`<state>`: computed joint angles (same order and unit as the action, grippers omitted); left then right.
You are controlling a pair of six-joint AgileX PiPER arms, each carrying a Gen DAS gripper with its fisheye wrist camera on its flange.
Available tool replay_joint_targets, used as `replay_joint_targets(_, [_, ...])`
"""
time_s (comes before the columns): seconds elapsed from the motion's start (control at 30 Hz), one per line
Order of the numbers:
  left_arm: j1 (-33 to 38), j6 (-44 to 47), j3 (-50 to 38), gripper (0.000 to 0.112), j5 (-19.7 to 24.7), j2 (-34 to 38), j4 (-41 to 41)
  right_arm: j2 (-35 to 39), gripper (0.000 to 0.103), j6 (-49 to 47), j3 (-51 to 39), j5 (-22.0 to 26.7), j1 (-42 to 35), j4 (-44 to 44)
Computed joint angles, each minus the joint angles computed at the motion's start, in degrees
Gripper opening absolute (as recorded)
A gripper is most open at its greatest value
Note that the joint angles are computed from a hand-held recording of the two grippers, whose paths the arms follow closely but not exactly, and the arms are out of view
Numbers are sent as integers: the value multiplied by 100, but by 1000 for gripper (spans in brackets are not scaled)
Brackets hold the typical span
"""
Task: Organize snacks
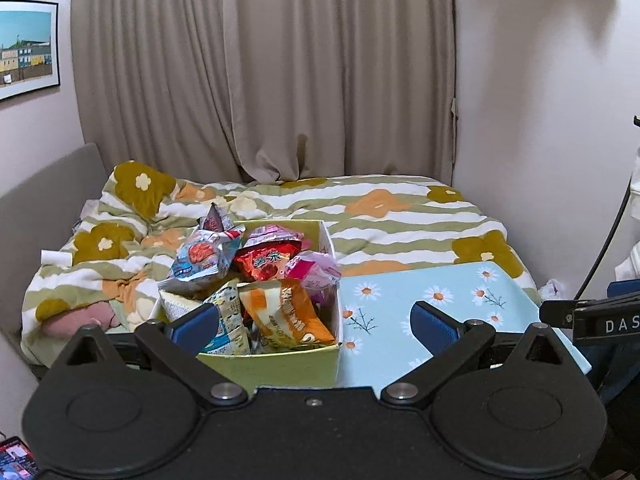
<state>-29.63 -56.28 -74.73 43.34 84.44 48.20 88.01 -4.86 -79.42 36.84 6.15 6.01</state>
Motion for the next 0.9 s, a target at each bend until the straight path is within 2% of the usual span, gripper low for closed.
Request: replay_joint_targets(0.9, [66,174,62,103,4,-108,-64,39,103,163,-14,-77,74,-95])
